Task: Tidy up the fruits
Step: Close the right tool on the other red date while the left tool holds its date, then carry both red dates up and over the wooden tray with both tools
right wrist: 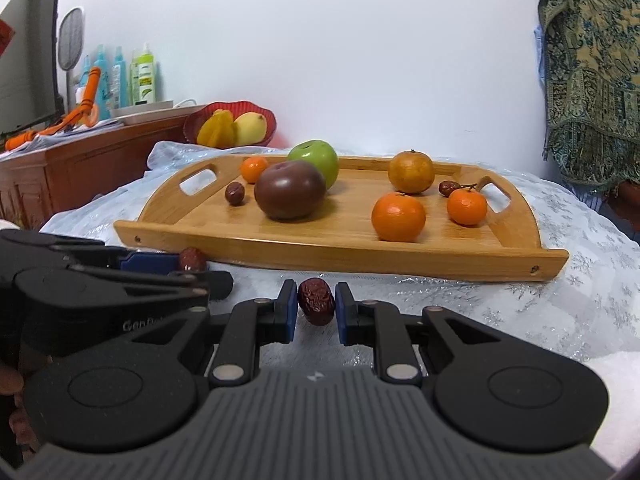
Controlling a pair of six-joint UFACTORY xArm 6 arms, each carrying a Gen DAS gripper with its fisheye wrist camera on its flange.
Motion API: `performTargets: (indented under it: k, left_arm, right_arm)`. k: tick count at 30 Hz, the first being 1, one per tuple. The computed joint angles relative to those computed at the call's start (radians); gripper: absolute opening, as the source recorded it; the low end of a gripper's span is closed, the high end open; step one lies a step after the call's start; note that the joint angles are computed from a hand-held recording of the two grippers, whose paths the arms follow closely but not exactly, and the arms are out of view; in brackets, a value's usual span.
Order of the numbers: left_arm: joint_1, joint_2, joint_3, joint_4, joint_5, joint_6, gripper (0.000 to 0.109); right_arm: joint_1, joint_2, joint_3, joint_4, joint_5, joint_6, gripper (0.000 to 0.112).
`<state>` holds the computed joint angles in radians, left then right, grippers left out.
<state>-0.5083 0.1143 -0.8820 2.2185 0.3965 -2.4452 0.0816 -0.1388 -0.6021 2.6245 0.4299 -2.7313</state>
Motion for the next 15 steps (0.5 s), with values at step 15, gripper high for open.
performTargets:
  k: [15]
  left_arm:
    - [-0.01, 0.003, 0.003, 0.014, 0.029, -0.019, 0.026]
  right_arm:
    - [0.011, 0.039, -0.034, 0.034, 0.004, 0.0, 0.024]
